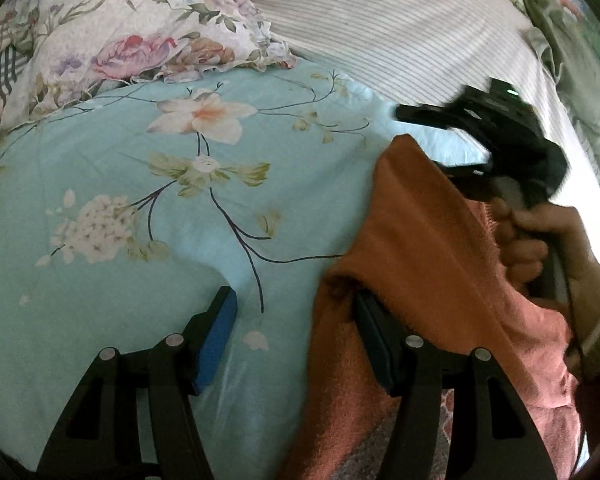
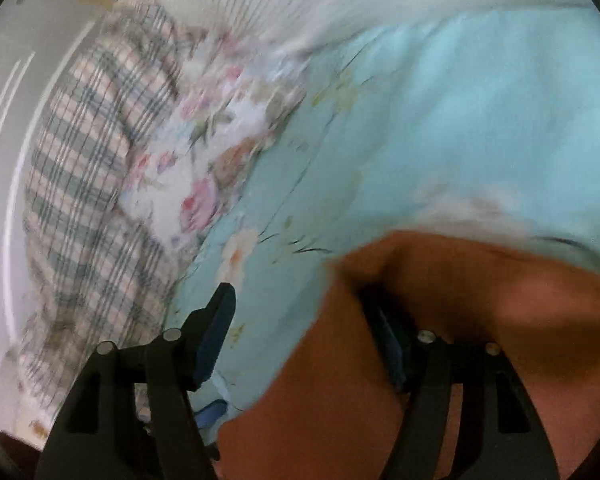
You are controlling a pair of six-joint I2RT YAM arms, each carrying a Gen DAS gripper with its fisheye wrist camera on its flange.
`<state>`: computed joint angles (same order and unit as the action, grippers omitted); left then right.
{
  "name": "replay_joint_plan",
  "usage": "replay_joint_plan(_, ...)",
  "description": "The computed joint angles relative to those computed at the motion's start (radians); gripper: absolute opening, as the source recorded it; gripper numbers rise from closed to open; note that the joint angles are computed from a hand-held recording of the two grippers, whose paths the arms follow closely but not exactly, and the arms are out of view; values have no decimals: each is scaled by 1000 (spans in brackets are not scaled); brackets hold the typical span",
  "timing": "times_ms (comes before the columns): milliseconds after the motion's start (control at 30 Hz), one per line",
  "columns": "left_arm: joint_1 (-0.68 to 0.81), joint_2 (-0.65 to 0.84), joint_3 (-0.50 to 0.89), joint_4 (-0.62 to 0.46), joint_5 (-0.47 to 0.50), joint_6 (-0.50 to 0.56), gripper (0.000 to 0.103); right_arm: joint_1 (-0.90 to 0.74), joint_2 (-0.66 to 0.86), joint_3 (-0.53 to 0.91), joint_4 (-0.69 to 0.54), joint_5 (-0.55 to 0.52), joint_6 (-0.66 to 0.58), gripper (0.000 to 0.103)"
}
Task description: Fold small clothes
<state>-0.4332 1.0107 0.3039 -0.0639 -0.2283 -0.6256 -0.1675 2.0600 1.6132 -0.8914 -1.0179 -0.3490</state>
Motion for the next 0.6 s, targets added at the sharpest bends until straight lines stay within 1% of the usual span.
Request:
replay_joint_plan(67,0,-24,-4,-20,4,-10,61,-93,-84,-78,22,-26,7,68)
replay_joint_plan(100,8,-31,-3,-27,11,-12,61,-145,-124,-109,-4,-36,-28,68)
replay_joint_plan(133,14,-38,1,-43,19,-14,61,-214,-176,-145,-58,-44,-101,68)
replay_joint_plan(167,22,-48,19,-84,40,-6,61,-275,-214,-172,-109,-48,-174,68)
replay_joint_plan(200,23,-58,34,-118,50,-1,61,-372,-262,-206,-196,-48,-297,68)
replay_joint_plan(267,14,-102,58,-184,62,25,62,-546,-327,-265,-296,-18,-474,68)
replay_joint_plan(300,8,-105,73,-203,58,39,62,-610,-348,-289,-314,-1,-522,68)
replay_joint_plan(333,-9,-96,101,-233,40,66,62,-717,-363,-316,-344,30,-603,68)
replay_joint_plan(400,-26,-44,154,-261,5,113,62,-882,-356,-358,-339,84,-698,68)
replay_joint_plan(433,-32,-19,175,-263,-7,133,62,-934,-351,-381,-316,117,-708,66)
replay_joint_plan(500,-30,47,227,-254,-25,177,62,-992,-345,-431,-241,190,-683,64)
replay_joint_plan(533,-28,76,251,-252,-34,192,62,-1010,-344,-464,-182,223,-654,63)
replay_joint_plan(600,-20,168,319,-232,-65,229,62,-1023,-342,-504,-119,237,-630,62)
